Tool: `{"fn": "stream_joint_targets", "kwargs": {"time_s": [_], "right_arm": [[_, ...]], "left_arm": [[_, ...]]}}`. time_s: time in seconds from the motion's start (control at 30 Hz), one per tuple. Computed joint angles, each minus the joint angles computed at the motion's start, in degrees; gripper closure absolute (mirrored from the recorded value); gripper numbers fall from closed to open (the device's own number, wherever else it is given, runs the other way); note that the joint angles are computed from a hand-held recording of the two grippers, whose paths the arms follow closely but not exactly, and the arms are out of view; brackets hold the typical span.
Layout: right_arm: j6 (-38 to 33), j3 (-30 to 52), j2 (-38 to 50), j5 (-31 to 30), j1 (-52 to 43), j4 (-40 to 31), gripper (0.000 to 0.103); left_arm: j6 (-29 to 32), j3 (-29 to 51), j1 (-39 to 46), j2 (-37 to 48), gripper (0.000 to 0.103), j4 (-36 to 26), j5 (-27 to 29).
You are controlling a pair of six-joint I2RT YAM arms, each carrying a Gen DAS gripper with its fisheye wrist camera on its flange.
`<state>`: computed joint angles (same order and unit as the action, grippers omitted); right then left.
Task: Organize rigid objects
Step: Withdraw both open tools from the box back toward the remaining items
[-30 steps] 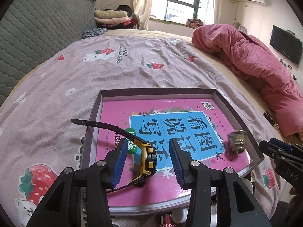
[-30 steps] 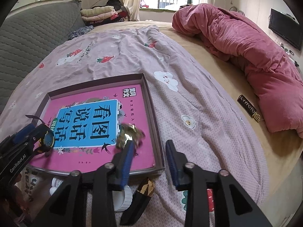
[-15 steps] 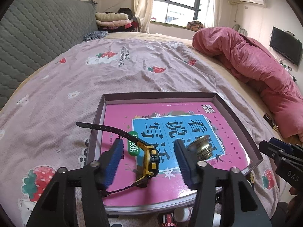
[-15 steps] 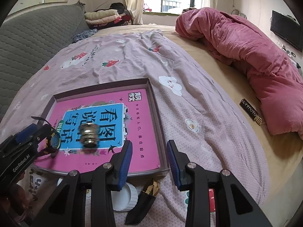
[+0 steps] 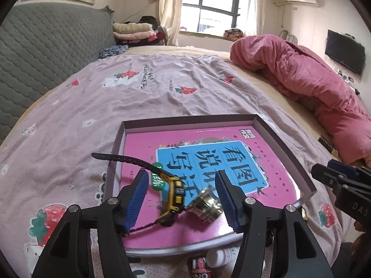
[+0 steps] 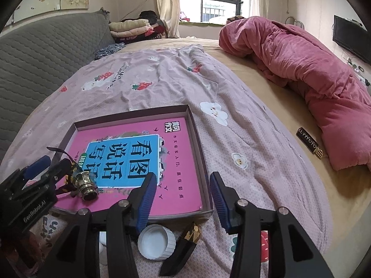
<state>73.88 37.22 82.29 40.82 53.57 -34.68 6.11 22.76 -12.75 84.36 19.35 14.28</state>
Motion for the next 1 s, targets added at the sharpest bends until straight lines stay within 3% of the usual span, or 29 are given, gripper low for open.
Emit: {"fn": "stream_joint_targets", "kwargs": {"time_s": [0.4, 0.5, 1.0], "right_arm": [[3.8, -0.3, -1.5, 1.1, 3.0, -3.1, 0.055], [4.7, -0.3, -2.3, 1.6, 4.2, -4.3, 0.055], [11.1, 0.3, -6.0, 5.8, 12.4, -11.1, 0.05]], "left_arm": [[1.8, -4.5, -2.6, -5.9, 0.039, 0.4, -1.5], [2.0, -5.3, -0.9, -7.4, 0.033, 0.4, -1.0], [3.9, -8.1, 9.4, -19.9, 0.032, -7.0, 2.9]]}}
